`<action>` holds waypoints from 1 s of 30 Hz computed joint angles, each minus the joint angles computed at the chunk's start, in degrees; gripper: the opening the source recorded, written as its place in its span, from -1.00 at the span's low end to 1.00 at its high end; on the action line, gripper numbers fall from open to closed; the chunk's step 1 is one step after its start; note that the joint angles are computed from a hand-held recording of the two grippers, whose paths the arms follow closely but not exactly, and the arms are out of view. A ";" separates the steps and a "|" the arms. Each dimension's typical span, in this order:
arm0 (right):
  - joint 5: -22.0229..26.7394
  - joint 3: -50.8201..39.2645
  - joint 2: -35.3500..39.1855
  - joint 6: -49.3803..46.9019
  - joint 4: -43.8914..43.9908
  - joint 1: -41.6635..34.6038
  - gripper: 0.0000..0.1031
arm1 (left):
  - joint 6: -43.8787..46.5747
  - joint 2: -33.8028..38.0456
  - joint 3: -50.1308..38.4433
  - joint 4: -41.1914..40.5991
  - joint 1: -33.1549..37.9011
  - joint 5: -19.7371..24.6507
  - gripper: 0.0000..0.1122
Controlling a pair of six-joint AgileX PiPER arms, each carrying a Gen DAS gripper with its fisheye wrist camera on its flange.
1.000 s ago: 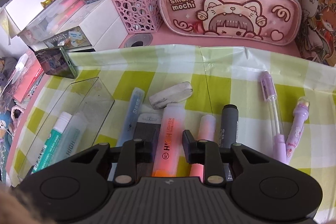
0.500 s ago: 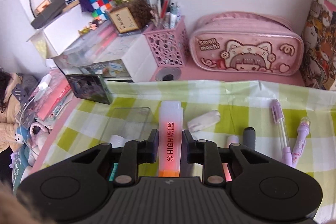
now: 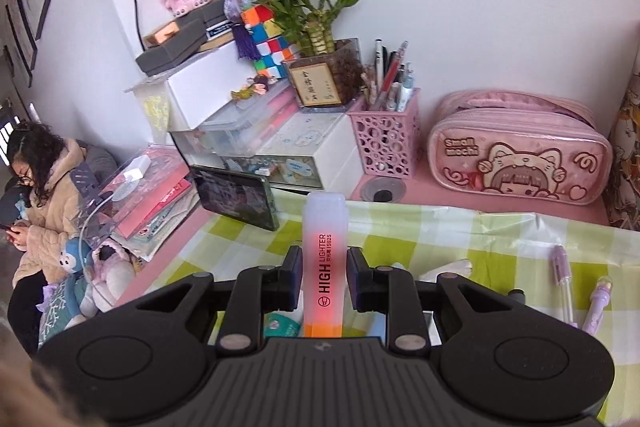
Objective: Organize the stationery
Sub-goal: 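Lift the orange highlighter and lower it into the clear box, release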
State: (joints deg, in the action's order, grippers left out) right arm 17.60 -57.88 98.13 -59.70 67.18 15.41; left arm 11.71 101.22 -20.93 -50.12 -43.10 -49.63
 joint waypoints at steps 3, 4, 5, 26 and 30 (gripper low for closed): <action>3.05 -1.60 2.20 -2.18 1.70 0.56 -0.69 | -0.06 0.00 0.00 0.03 -0.03 -0.01 0.29; 4.23 -2.26 3.14 -2.42 1.89 0.48 -0.69 | -0.04 0.03 -0.02 -0.02 -0.05 -0.02 0.29; 5.64 -2.90 4.25 -2.13 2.06 0.25 -0.69 | -0.04 0.03 -0.02 -0.02 -0.05 -0.02 0.29; 12.13 -6.05 11.49 -0.74 0.28 -2.35 -0.69 | 0.66 0.13 -0.31 -0.45 -0.17 0.12 0.29; 9.90 -6.96 11.89 4.37 -5.72 -1.01 -0.65 | 0.49 0.14 -0.28 -0.11 0.02 0.10 0.29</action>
State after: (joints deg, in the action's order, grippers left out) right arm 27.50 -64.84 110.02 -55.33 61.45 14.41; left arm 12.20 101.36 -21.21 -50.23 -43.09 -49.53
